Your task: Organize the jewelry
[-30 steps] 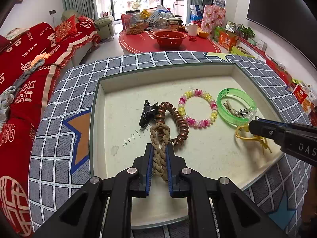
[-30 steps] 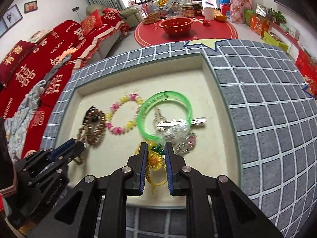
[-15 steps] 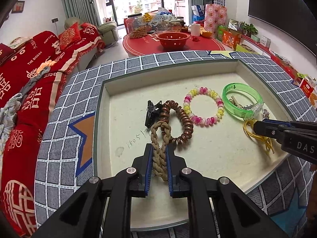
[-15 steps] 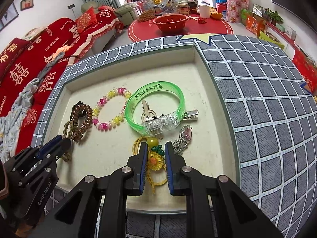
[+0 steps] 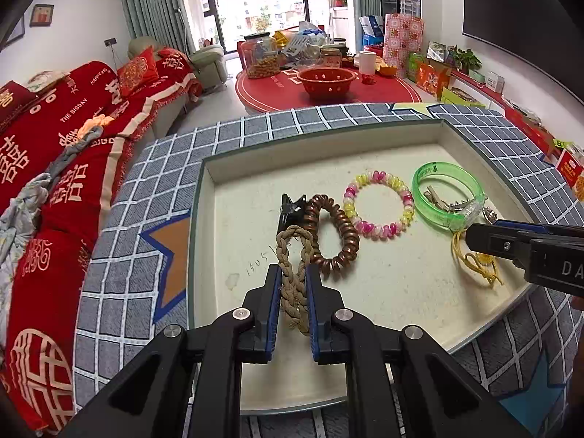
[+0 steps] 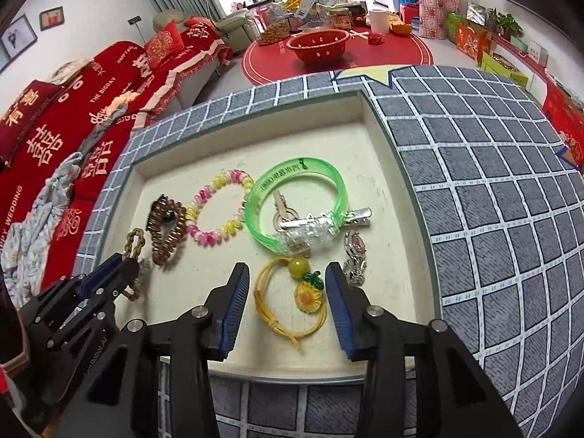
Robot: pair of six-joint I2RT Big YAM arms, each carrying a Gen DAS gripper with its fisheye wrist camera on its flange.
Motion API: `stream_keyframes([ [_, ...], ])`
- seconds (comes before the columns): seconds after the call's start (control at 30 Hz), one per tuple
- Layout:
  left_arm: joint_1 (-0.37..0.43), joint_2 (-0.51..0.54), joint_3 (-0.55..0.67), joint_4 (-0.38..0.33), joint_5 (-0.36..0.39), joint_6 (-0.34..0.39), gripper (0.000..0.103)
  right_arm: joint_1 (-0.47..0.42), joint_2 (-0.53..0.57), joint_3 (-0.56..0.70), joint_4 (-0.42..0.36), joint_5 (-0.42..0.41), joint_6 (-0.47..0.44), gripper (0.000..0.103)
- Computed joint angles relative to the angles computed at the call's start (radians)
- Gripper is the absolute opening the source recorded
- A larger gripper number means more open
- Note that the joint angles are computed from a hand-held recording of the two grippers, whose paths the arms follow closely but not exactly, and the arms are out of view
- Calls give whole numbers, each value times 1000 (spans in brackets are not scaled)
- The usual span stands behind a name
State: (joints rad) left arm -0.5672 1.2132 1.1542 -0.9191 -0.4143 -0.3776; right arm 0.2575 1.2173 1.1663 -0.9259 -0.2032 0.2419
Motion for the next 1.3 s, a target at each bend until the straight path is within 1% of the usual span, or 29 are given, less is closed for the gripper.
stream_keyframes([
  [0.03, -4, -2, 2, -1, -12, 0, 27, 2, -2, 3, 1, 0, 0, 49],
  [0.1, -9, -6, 4, -2, -25, -1, 27, 1, -3, 8, 6, -2, -2, 56],
  [0.13, -9, -8, 5, -1, -26, -1, 27, 2, -4, 11, 6, -1, 0, 57],
  [0.43, -2, -8, 20, -10, -10, -11, 27, 2, -12, 24, 6, 10, 6, 58],
  [0.47, -2, -8, 20, -10, -9, -12, 31, 1, -11, 25, 6, 11, 8, 58],
  [0.5, -2, -7, 22, -12, -10, -11, 45, 0, -11, 26, 5, 13, 9, 58],
  [0.53, -1, -6, 27, -20, -17, -11, 93, -2, -11, 28, 4, 15, 10, 58],
  [0.57, -8, -13, 22, -12, -54, -24, 103, -2, -12, 28, 3, 18, 10, 59],
  [0.6, -14, -25, 10, 13, -79, -25, 103, -3, -12, 29, 3, 24, 9, 59],
  [0.63, -16, -32, 8, 24, -80, -15, 103, -4, -13, 29, 4, 27, 6, 59],
  [0.7, -9, -25, 22, 6, -62, -13, 103, -5, -15, 30, 3, 32, 3, 59],
  [0.83, 2, -25, 26, -2, -51, -27, 103, -6, -16, 32, -1, 41, 6, 59],
  [0.87, 5, -23, 27, -8, -46, -30, 103, -6, -17, 33, -5, 47, 0, 60],
  [0.9, 4, -21, 30, -14, -46, -32, 103, -4, -16, 34, -8, 54, -3, 69],
  [0.97, 4, -19, 31, -20, -50, -32, 103, 0, -17, 33, -5, 67, 0, 80],
  [1.1, -4, -19, 30, -29, -65, -38, 103, 3, -21, 36, -7, 80, 3, 81],
  [1.17, -4, -17, 35, -39, -62, -41, 103, 5, -24, 36, -11, 94, 1, 83],
  [1.3, -8, -19, 36, -51, -73, -51, 103, 12, -30, 35, -22, 117, -11, 84],
])
